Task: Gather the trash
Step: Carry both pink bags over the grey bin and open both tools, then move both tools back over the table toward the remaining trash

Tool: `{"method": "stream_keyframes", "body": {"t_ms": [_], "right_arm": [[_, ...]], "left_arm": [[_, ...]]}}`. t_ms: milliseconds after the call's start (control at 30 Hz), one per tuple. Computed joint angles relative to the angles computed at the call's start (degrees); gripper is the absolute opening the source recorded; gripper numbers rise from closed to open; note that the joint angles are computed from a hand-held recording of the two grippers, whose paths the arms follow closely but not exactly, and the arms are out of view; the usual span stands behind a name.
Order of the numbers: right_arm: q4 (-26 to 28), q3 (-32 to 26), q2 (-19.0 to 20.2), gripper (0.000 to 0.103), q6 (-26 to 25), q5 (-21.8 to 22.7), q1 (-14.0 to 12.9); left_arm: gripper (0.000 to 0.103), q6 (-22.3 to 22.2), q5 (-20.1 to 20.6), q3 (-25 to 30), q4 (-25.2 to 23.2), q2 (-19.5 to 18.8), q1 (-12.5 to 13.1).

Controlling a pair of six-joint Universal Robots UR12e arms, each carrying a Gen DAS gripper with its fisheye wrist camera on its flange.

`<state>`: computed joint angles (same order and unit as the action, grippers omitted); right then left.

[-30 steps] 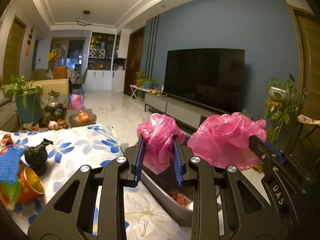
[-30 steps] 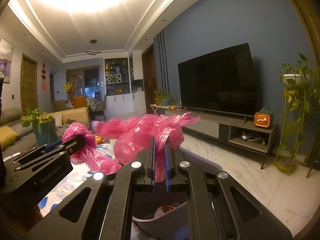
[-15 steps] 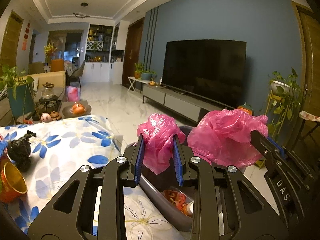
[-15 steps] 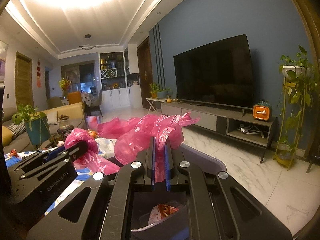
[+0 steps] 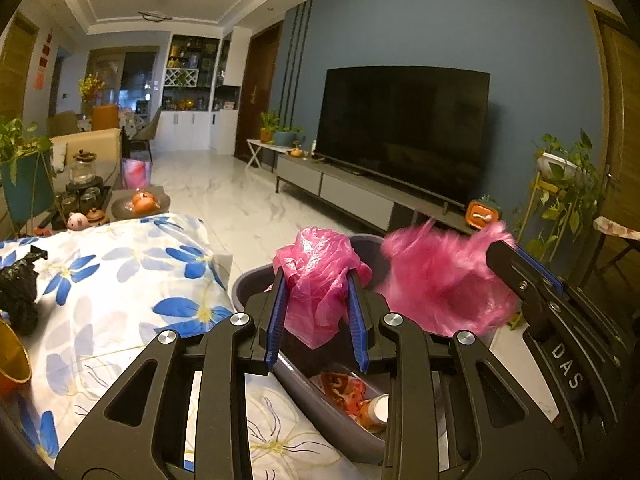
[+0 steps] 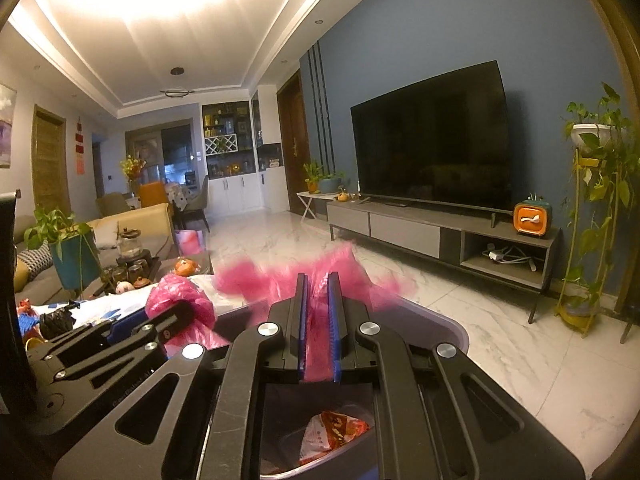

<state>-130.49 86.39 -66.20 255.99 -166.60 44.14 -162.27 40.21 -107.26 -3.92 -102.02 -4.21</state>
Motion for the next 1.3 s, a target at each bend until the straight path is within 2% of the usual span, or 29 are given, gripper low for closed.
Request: {"method": "stream_keyframes", "body": {"t_ms": [133, 167, 200, 233, 267, 333, 433, 567, 667, 733, 867, 1067, 1300], "right_arm": [[-2.7, 0.9, -0.2, 0.014, -1.2, 0.6, -0.2], [-3.2, 1.0, -0.2, 0.018, -1.4, 0.6, -0.2], [-3.1, 1.1, -0.3, 0.022, -1.1, 0.6, -0.2], [-3.4, 1.2, -0.3, 0.03, -1.1, 0.5, -0.1], [-3.1, 1.3, -0.4, 0.037, -0.6, 0.2, 0.0], [-2.1, 1.3, -0.4, 0.038, 0.6, -0.4, 0.1], [-0.8, 1.2, -0.6, 0.04, 1.7, -0.5, 0.3], [0.8, 0.8, -0.6, 0.047, 3.0, -0.9, 0.6], [4.4, 0.3, -0.7, 0.054, 6.0, -1.2, 1.0], [4.0, 0.1, -0.5, 0.057, 5.9, -1.0, 1.3], [7.6, -0.9, -0.2, 0.067, 8.7, -1.2, 2.1], [11.9, -3.3, 1.0, 0.072, 10.7, -1.3, 3.3], [11.8, -6.0, 2.7, 0.074, 8.7, -2.0, 4.6]], "left_arm": [[0.035, 1.2, -0.5, 0.0, -0.3, -0.3, -0.1], [0.037, 1.5, -0.1, -0.1, -0.3, -0.2, -0.1], [0.045, 1.5, 0.2, -0.1, 0.1, -0.3, -0.2], [0.053, 1.3, 0.0, -0.2, 0.3, -0.4, -0.1], [0.056, 0.7, -0.2, -0.2, 0.4, -0.5, 0.1], [0.065, -0.3, -0.3, -0.2, 1.1, -0.6, 0.2], [0.068, -1.0, 0.0, -0.3, 1.6, -0.4, 0.5], [0.074, -2.2, 0.7, -1.1, 3.7, 0.1, 1.3], [0.078, -2.6, 1.8, -1.8, 4.8, 0.7, 1.9], [0.08, -2.9, 3.0, -2.3, 5.6, 1.2, 2.4], [0.083, -3.1, 6.5, -3.8, 7.3, 2.5, 3.5], [0.083, -4.7, 8.3, -5.0, 7.6, 4.0, 5.6], [0.083, -5.9, 8.5, -6.7, 9.0, 5.8, 8.7]]}}
